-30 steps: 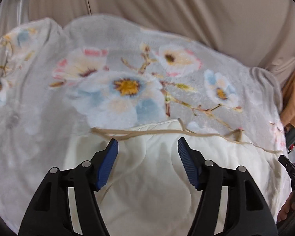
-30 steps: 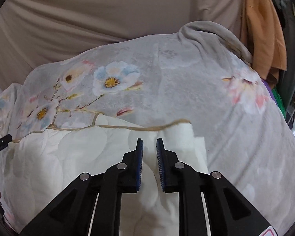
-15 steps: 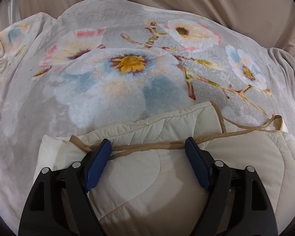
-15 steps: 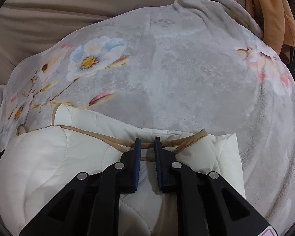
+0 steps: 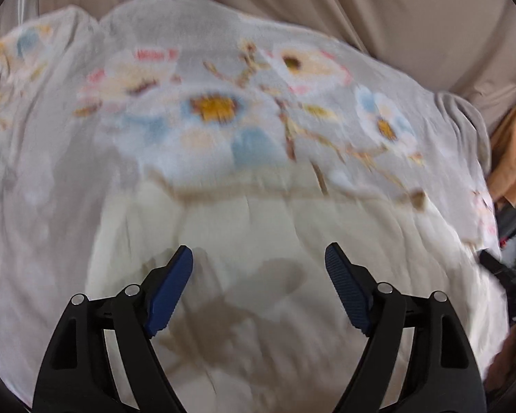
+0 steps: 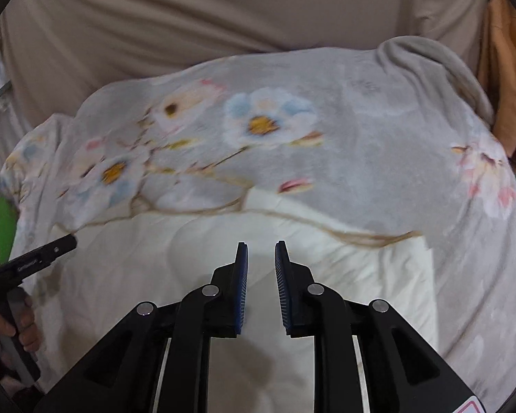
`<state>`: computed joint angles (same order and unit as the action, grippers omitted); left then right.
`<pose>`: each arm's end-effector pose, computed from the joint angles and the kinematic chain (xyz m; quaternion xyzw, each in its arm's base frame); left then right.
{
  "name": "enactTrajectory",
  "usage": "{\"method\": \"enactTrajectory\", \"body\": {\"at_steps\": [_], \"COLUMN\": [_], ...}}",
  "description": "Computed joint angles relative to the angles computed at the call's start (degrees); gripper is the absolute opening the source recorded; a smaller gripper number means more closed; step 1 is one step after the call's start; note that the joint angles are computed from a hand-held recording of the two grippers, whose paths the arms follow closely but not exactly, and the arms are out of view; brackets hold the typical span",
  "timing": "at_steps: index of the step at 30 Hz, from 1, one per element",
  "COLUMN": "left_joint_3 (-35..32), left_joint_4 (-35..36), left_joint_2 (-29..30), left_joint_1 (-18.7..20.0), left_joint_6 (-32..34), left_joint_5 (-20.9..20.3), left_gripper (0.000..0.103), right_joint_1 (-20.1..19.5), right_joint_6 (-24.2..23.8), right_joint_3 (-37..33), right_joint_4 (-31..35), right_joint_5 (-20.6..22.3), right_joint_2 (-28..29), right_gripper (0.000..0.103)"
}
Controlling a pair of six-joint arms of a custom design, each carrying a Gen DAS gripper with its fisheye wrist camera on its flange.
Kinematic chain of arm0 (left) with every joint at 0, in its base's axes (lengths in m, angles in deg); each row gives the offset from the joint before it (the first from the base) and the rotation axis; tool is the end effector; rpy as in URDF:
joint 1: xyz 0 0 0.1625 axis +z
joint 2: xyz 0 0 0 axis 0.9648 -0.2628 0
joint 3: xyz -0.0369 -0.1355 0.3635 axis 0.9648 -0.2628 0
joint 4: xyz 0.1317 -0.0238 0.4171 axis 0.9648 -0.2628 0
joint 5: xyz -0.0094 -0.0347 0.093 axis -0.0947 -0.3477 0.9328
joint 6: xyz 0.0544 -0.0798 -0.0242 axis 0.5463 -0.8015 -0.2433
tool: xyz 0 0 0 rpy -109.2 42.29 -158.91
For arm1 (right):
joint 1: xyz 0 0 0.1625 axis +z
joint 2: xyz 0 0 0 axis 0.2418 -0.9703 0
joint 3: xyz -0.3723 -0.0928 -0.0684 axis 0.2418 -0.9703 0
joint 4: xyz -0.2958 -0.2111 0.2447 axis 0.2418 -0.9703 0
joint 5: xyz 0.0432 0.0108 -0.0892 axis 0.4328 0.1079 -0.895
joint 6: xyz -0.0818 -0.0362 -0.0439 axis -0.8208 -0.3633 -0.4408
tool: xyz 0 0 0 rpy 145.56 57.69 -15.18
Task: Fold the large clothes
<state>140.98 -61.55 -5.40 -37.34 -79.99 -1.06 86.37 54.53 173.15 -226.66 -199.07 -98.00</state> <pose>-0.2714 -0.4665 0.1706 0.0226 0.9178 -0.2865 0.2739 0.1697 -0.4464 0.2730 0.1737 -0.9119 0.2712 0.2543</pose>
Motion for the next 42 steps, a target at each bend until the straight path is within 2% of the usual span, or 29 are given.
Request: {"method": "enactTrajectory", "body": {"at_steps": [2,4,6,7,8,10,13,14,16,18,19,24,27,32,33,35,37,39,42], "left_joint_3": [1.55,2.97,3.57,3.79,4.27,5.56,6.73,6.38,5.65,6.59,6.73,7.2,7.39,7.95,7.3,6.54,7.82,8.94,9.02], "left_joint_4": [3.93,5.94,7.9,8.11,7.83,7.14,7.03,8.06,10.55,9.6,10.47,14.97,13.9,3.33,4.71,6.84,4.56,3.73,5.01], "left_joint_2": [-0.28,-0.51,-1.35,-2.1,-2.89,-4.24,-4.73,-4.65,-5.47,-7.54,-8.29,-13.07,-15.93,-15.83,-14.86,-13.3,-13.91,-14.75,-15.62], "left_joint_1": [-1.69,-3.06,-3.95,-4.1,-4.25,-4.37,-4.96,-5.25,-6.04,-6.6,-6.65,-6.06,-4.24,1.98,3.06,5.34,6.85,6.78,6.22], "left_joint_6": [-2.82,-4.79,-6.96,-7.46,-7.82,-8.39,-8.2,-8.56,-10.71,-12.41,-13.74,-19.26,-19.8,-16.03,-16.66,-16.82,-17.44,-18.21,-18.62], "left_joint_5": [-0.43,-0.03,-0.65,-1.25,-1.68,-1.94,-1.62,-1.72,-2.13,-2.01,-1.72,0.93,2.99,0.52,0.42,-1.36,-4.06,-4.31,-4.98], "left_gripper": [0.077,0.078,0.078,0.078,0.078,0.078,0.078,0.078,0.078,0.078,0.078,0.078,0.082,0.082,0.078,0.076,0.076,0.076,0.076], "right_joint_1": [0.28,1.01,2.96,3.75,3.94,4.24,2.69,3.28,5.74,7.08,7.64,8.69,7.79,4.14,3.49,3.82,4.94,5.25,5.31], "right_joint_6": [0.24,-2.46,-3.25,-1.5,0.02,1.41,0.99,0.3,2.38,4.24,4.44,6.54,7.92,12.42,13.03,10.38,11.87,12.97,14.66], "right_joint_3": [2.12,4.65,4.56,3.81,3.52,4.18,6.46,6.96,5.9,5.13,4.77,0.2,-3.69,-11.0,-11.79,-12.15,-13.23,-12.01,-7.84], "right_joint_4": [2.11,-2.27,-1.84,1.88,4.84,5.89,6.34,5.11,7.64,9.39,9.18,8.27,7.08,12.77,13.53,10.64,13.25,13.36,11.63], "right_joint_5": [0.33,-3.43,-6.99,-6.63,-4.06,-1.86,-2.87,-4.41,-6.67,-2.57,-1.83,-1.58,0.25,1.44,0.89,-0.54,-1.79,1.24,1.1], "right_joint_2": [1.33,4.21,5.1,4.04,2.08,0.09,1.17,1.91,2.07,0.09,0.01,4.48,7.84,16.79,18.65,20.9,20.85,17.38,10.98], "right_gripper": [0.018,0.018,0.018,0.018,0.018,0.018,0.017,0.017,0.018,0.018,0.018,0.018,0.018,0.018,0.018,0.016,0.016,0.017,0.017]}}
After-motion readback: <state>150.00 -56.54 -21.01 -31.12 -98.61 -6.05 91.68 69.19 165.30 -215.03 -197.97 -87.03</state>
